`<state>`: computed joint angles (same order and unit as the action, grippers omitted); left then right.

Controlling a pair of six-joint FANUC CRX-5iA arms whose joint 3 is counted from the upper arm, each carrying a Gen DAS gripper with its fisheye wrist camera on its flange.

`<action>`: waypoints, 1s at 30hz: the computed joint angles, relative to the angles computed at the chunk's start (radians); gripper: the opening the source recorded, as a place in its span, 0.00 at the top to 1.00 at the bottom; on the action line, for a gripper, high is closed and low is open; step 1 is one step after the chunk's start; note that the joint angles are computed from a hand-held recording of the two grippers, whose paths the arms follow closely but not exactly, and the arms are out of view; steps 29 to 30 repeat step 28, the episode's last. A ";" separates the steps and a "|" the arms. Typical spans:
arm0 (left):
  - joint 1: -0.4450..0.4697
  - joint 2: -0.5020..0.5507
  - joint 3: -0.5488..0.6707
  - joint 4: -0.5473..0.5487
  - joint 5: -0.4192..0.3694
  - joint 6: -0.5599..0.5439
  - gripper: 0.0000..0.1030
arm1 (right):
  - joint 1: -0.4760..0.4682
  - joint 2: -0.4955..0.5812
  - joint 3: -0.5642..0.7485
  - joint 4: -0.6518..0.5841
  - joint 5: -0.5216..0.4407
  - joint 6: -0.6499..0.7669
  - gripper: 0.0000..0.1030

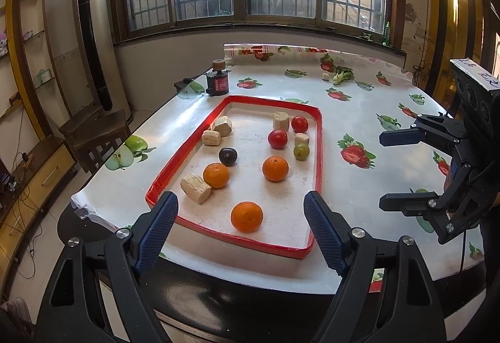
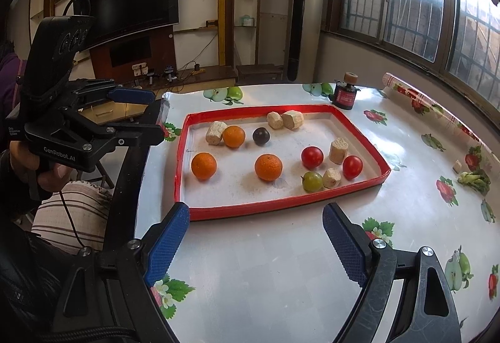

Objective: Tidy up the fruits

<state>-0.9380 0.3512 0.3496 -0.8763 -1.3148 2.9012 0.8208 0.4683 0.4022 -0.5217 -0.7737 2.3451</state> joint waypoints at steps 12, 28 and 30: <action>-0.046 0.012 0.022 -0.074 -0.079 0.032 0.19 | -0.009 -0.057 -0.073 -0.047 0.066 0.033 0.14; -0.062 0.010 0.015 -0.110 -0.107 0.050 0.19 | -0.015 -0.072 -0.092 -0.066 0.087 0.031 0.14; -0.062 0.010 0.015 -0.110 -0.107 0.050 0.19 | -0.015 -0.072 -0.092 -0.066 0.087 0.031 0.14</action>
